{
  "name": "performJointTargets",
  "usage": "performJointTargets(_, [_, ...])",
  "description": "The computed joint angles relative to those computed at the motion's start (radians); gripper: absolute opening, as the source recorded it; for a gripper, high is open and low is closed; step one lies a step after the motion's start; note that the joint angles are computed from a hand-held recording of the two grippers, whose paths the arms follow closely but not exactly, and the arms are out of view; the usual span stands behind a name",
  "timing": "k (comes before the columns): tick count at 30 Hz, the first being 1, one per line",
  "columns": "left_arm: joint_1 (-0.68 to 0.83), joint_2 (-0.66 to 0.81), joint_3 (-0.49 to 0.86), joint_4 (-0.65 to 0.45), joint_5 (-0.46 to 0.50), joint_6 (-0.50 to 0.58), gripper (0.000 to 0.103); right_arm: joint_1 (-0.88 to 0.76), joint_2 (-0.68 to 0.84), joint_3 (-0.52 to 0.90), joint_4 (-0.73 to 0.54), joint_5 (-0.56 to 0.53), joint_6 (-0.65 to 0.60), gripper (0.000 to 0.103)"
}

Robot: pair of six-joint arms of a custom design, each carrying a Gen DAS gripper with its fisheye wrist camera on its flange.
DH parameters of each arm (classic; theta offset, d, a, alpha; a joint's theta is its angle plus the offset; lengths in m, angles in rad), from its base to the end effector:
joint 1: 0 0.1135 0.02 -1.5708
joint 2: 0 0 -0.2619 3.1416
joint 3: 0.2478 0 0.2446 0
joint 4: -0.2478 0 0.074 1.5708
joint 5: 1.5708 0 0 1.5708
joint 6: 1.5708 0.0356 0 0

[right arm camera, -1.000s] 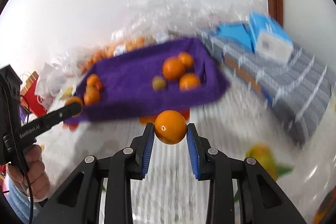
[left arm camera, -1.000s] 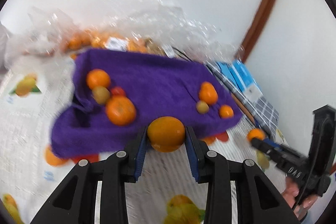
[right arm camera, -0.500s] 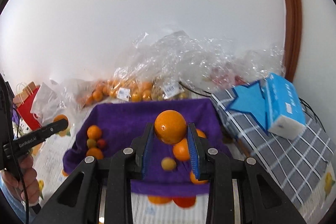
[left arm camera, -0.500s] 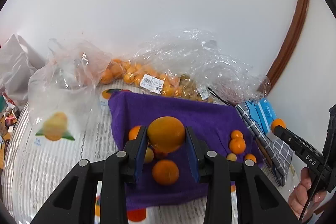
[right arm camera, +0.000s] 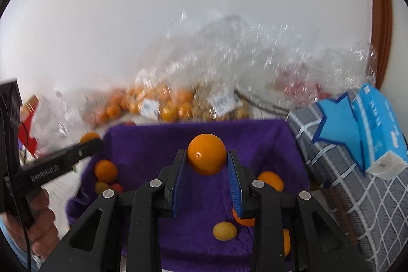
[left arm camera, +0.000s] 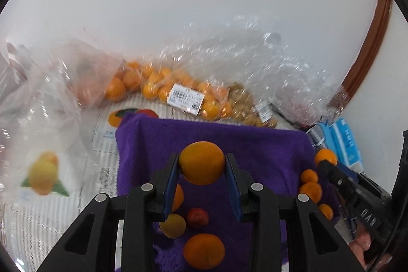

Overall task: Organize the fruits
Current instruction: 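Carry the orange in the right gripper over the purple towel, then open the right gripper to drop the orange onto the towel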

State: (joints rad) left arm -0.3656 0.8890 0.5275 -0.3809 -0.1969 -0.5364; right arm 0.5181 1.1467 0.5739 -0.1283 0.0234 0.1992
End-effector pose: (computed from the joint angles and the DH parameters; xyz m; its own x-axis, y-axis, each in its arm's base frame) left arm 0.1689 -0.0572 0.2155 -0.6531 -0.2866 -0.7010 -0.1370 0.9551 -0.2629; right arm 0.1983 0.1121 0.2034 -0.6442 -0.1395 -0.7520 -0.3592 0.9232 0.1364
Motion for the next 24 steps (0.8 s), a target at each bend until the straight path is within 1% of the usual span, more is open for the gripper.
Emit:
performJointTargets(4, [0.006,0.09,-0.013,0.06,0.012,0.014,0.034,0.007,0.084,-0.012,0.052,0.004,-0.026,0.031])
performJointTargets(9, [-0.008,0.142,-0.03,0.109,0.048,0.032,0.034,0.018,0.145,-0.037,0.106,-0.001,-0.061,0.031])
performJointTargets(13, [-0.022,0.18,-0.031,0.131,0.052,0.048,0.034,0.014,0.182,-0.045,0.134,-0.012,-0.069,0.031])
performJointTargets(15, [-0.013,0.185,-0.038,0.141,0.072,0.048,0.034,0.009,0.195,-0.047,0.142,-0.024,-0.067,0.031])
performJointTargets(18, [-0.015,0.188,-0.038,0.143,0.069,0.051,0.034,0.008,0.215,-0.043,0.147,-0.034,-0.065,0.031])
performJointTargets(24, [-0.005,0.185,-0.051,0.165,0.094,0.059,0.034,-0.001,0.227,-0.045,0.164,-0.058,-0.064,0.032])
